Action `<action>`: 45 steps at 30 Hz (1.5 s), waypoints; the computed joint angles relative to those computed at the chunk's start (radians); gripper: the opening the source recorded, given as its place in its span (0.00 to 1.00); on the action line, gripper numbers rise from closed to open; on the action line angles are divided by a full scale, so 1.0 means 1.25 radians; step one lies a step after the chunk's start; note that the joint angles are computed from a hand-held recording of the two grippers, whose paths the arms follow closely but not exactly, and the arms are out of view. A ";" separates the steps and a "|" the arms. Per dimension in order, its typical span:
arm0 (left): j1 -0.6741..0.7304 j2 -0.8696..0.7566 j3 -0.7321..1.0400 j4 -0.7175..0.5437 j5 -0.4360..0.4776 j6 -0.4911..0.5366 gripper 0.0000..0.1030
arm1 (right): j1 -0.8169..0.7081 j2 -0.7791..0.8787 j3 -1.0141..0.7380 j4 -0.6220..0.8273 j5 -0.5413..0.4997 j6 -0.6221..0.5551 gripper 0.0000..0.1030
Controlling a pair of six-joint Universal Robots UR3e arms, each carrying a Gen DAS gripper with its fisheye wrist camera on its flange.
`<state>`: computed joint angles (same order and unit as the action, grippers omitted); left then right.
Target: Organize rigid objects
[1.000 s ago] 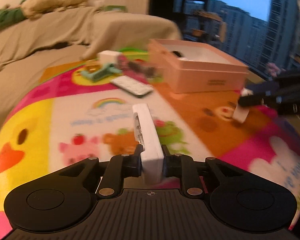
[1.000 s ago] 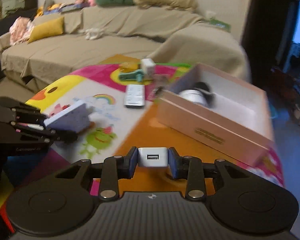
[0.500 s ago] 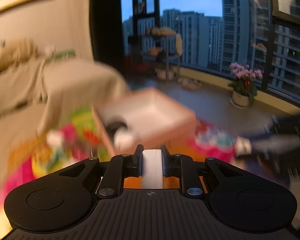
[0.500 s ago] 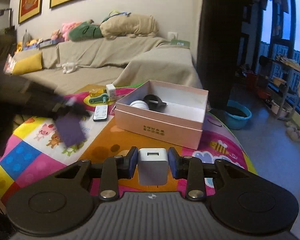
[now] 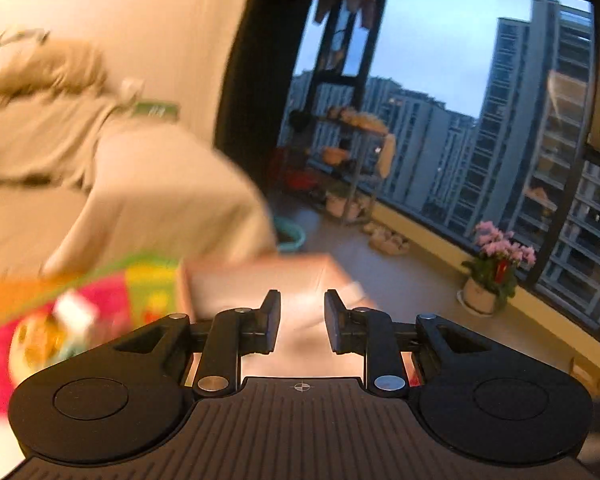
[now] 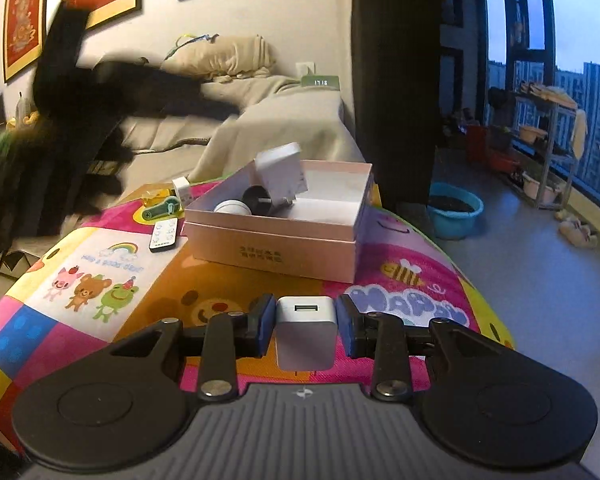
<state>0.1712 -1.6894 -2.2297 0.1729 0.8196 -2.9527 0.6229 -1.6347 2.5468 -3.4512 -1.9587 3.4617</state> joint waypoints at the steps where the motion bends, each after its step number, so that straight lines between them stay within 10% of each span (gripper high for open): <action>1: 0.032 0.023 -0.049 -0.008 -0.019 0.026 0.26 | -0.011 -0.008 -0.003 0.009 0.012 -0.005 0.31; 8: 0.300 0.308 -0.289 -0.407 -0.120 0.386 0.26 | -0.111 0.011 -0.156 0.052 0.091 -0.096 0.31; 12: 0.338 0.313 -0.294 -0.414 -0.088 0.389 0.26 | -0.189 0.104 -0.375 0.106 0.170 -0.148 0.32; 17: 0.440 0.356 -0.331 -0.430 -0.103 0.418 0.26 | -0.197 0.242 -0.634 0.225 0.125 -0.137 0.62; 30: 0.359 0.103 -0.244 -0.144 -0.007 0.186 0.26 | 0.024 0.359 -0.433 0.181 -0.052 -0.081 0.79; 39: 0.315 -0.095 -0.206 0.169 0.006 0.037 0.26 | 0.013 0.328 -0.512 0.272 0.024 -0.097 0.79; 45: 0.406 -0.223 -0.208 0.301 -0.041 -0.086 0.26 | -0.083 0.446 -0.934 0.579 0.257 -0.065 0.79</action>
<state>0.6791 -1.9678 -2.4898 0.5487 0.7683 -3.0604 0.5188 -1.0768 1.3798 -2.7275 -1.6369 3.3810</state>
